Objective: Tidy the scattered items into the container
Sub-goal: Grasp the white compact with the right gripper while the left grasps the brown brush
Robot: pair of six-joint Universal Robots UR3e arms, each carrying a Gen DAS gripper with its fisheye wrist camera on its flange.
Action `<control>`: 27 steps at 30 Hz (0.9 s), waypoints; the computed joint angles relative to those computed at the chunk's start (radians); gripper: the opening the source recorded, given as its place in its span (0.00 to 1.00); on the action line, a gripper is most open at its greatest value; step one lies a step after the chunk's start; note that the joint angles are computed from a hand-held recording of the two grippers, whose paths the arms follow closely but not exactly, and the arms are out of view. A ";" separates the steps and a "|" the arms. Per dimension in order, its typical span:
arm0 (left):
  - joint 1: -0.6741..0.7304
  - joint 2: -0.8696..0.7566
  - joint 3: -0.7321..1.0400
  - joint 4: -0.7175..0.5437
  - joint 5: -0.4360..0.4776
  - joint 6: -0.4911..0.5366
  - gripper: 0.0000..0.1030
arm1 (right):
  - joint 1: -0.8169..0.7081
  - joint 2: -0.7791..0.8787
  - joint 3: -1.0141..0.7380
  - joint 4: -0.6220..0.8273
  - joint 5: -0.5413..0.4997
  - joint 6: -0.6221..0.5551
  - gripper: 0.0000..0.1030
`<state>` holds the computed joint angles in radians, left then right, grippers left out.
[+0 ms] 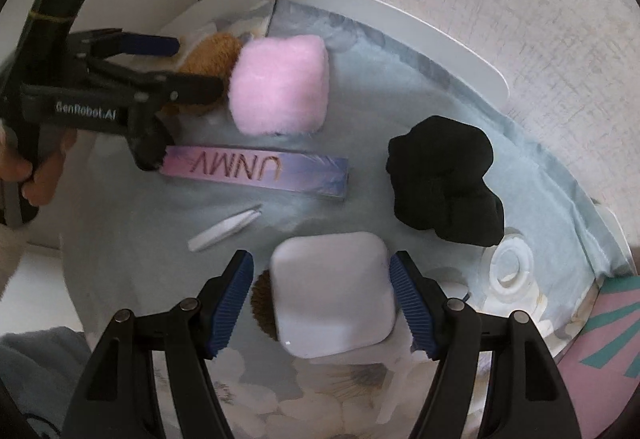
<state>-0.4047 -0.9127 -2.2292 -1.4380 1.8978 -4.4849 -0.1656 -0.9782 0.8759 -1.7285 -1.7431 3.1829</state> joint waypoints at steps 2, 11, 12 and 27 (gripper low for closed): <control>-0.004 -0.006 -0.009 0.022 -0.003 0.003 0.58 | -0.006 0.000 0.010 -0.004 0.005 -0.008 0.65; -0.058 -0.042 0.037 0.018 0.023 -0.043 0.37 | -0.010 -0.051 0.110 -0.084 0.023 -0.013 0.55; -0.066 -0.038 0.047 0.005 0.030 -0.053 0.37 | -0.009 -0.058 0.118 -0.089 0.024 -0.008 0.55; -0.376 -0.196 0.599 -0.469 0.246 -0.447 0.36 | 0.027 -0.190 0.093 -0.080 -0.002 0.146 0.55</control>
